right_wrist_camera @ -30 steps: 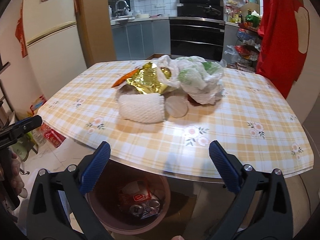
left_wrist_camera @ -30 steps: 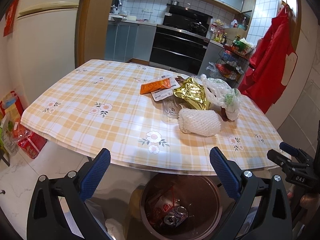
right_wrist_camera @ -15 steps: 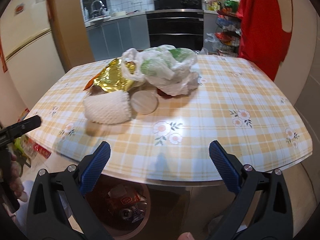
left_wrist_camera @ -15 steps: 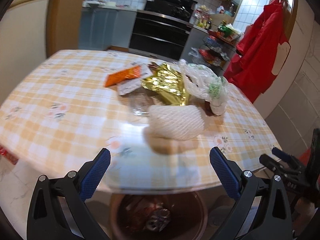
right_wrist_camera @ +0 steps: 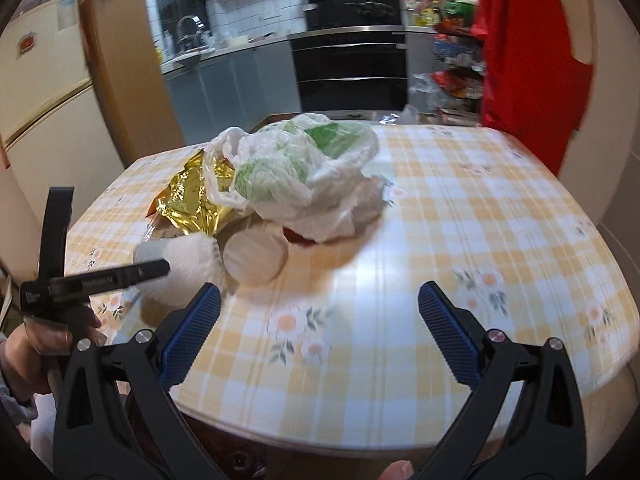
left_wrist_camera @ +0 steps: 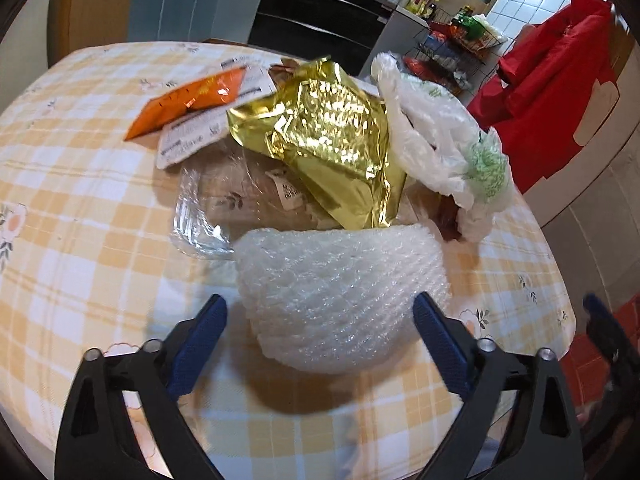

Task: Collect trash
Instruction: 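Grasp the white foam net sleeve with the left gripper, then grasp the white plastic bag with the right gripper and lower it into the bin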

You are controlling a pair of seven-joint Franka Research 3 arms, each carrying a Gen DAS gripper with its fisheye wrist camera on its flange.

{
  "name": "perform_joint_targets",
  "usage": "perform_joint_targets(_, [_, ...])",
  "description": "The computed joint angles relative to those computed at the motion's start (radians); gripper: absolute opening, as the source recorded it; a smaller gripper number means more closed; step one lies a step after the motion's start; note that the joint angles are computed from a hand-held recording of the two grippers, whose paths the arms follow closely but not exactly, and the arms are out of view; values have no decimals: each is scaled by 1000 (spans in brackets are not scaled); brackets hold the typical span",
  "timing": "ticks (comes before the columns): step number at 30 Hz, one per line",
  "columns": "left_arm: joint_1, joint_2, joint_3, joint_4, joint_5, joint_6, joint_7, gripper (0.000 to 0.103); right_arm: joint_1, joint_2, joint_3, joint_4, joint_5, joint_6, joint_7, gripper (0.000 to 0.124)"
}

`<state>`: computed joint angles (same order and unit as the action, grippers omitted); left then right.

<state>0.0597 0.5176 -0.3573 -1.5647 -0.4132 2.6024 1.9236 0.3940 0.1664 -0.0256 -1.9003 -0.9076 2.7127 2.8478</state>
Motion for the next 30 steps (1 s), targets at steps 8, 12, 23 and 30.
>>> perform_joint_targets(8, [79, -92, -66, -114, -118, 74, 191, 19, 22, 244, -59, 313, 70, 37, -201, 97])
perform_joint_targets(12, [111, -159, -75, -164, -256, 95, 297, 18, 27, 414, -69, 549, 195, -72, -343, 97])
perform_joint_targets(23, [100, -320, 7, -264, -542, 151, 515, 17, 57, 364, -152, 471, 426, -22, -386, 44])
perform_joint_targets(30, [46, -394, 84, -308, -653, 155, 583, 17, 174, 122, -292, 232, 96, 77, -78, 39])
